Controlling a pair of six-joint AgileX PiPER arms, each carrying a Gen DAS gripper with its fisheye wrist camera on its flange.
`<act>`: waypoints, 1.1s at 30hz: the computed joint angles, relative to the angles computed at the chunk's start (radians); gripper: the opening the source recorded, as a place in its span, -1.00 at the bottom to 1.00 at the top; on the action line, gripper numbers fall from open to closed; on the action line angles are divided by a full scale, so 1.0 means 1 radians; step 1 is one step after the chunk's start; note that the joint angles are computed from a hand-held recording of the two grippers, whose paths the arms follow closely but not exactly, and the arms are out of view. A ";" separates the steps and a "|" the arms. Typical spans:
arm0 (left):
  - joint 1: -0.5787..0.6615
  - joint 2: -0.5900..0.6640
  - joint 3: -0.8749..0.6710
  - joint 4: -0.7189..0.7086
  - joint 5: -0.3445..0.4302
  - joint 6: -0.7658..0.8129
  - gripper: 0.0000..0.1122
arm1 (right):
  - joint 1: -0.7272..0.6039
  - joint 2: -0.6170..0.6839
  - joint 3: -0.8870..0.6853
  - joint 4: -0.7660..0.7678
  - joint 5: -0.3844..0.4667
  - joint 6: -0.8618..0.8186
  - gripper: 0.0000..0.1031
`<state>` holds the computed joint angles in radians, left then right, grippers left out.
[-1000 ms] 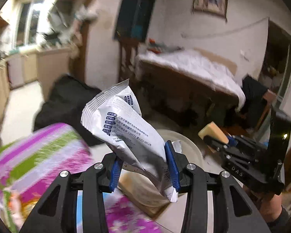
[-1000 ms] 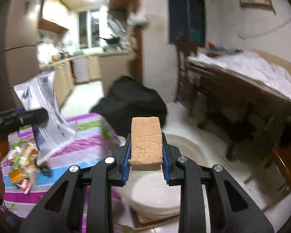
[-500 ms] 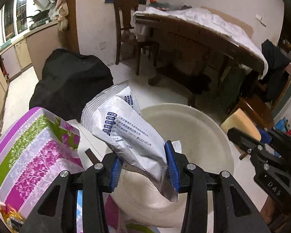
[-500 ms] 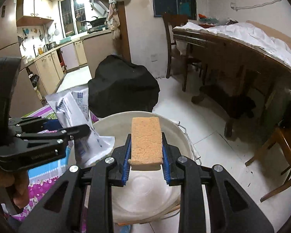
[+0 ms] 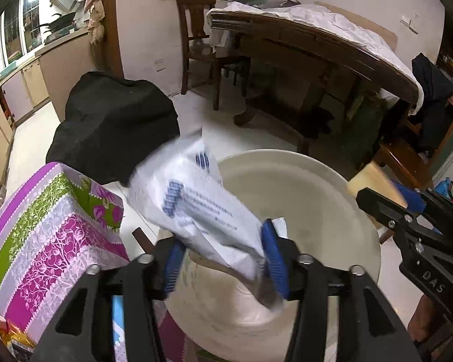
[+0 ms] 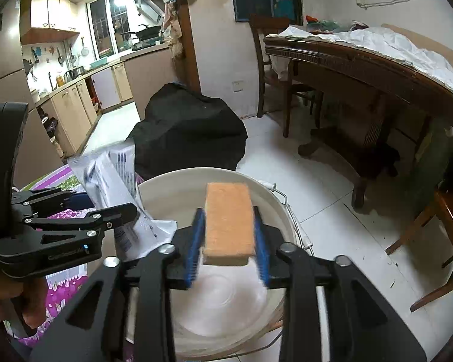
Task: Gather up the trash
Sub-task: 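Carry both items over the white basin and open both tools, then grasp the gold wrapper with the left tool while the right tool grasps the white medicine box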
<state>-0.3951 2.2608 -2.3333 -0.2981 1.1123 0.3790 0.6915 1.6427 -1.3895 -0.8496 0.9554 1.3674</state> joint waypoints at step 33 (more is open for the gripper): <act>1.185 -0.300 0.598 -0.509 0.101 0.908 0.44 | 0.519 0.207 -0.004 -0.375 -0.131 0.567 0.61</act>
